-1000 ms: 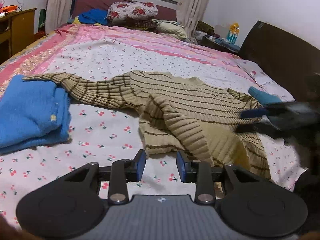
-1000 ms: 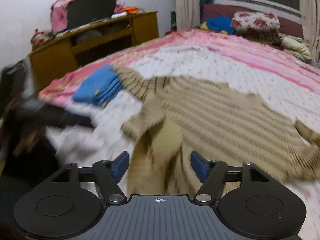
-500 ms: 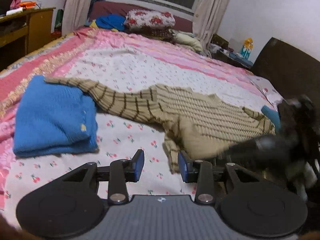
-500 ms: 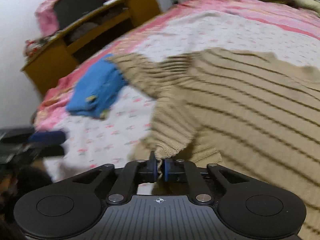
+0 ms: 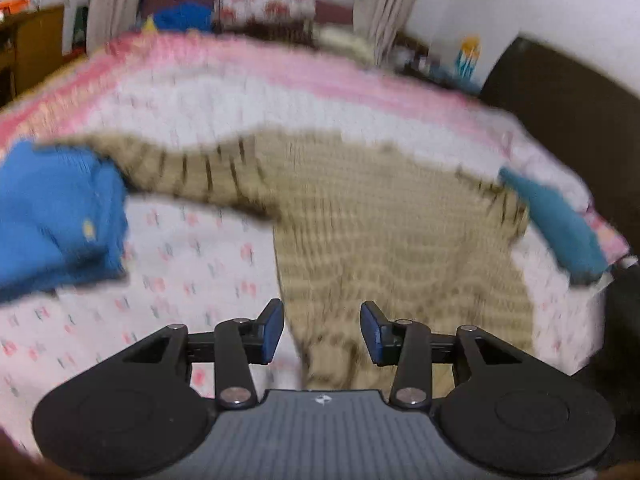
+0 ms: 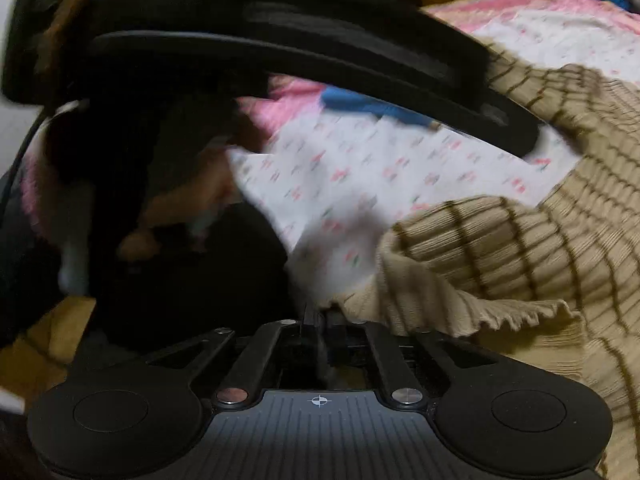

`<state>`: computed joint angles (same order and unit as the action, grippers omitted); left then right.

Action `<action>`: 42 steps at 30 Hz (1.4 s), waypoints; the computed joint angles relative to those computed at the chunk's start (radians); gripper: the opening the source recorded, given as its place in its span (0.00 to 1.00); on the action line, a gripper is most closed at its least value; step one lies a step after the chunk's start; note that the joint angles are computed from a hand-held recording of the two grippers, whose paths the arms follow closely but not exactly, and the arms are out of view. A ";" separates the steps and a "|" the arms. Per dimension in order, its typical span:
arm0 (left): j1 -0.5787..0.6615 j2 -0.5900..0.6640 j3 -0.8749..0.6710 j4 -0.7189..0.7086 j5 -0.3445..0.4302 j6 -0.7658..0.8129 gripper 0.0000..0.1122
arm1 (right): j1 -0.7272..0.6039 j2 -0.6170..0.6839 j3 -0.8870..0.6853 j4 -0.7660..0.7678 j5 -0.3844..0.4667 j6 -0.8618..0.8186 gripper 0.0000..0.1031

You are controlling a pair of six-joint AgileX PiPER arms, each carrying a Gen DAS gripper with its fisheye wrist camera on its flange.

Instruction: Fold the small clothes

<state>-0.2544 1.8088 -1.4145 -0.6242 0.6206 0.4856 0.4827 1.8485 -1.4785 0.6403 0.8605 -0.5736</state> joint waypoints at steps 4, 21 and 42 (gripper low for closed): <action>-0.070 0.043 -0.021 0.272 0.043 -0.200 0.42 | -0.083 -0.149 0.135 0.008 -0.019 0.020 0.12; -0.066 -0.080 0.114 0.174 -0.013 -0.163 0.42 | -0.553 -0.508 0.584 -0.021 0.041 0.428 0.35; -0.109 -0.068 0.085 0.108 0.017 -0.108 0.44 | -0.695 -0.668 0.501 -0.258 0.114 0.509 0.08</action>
<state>-0.3634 1.7411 -1.3296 -0.5163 0.6375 0.3779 -0.2125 1.1808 -0.9777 0.3826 0.9742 -0.0643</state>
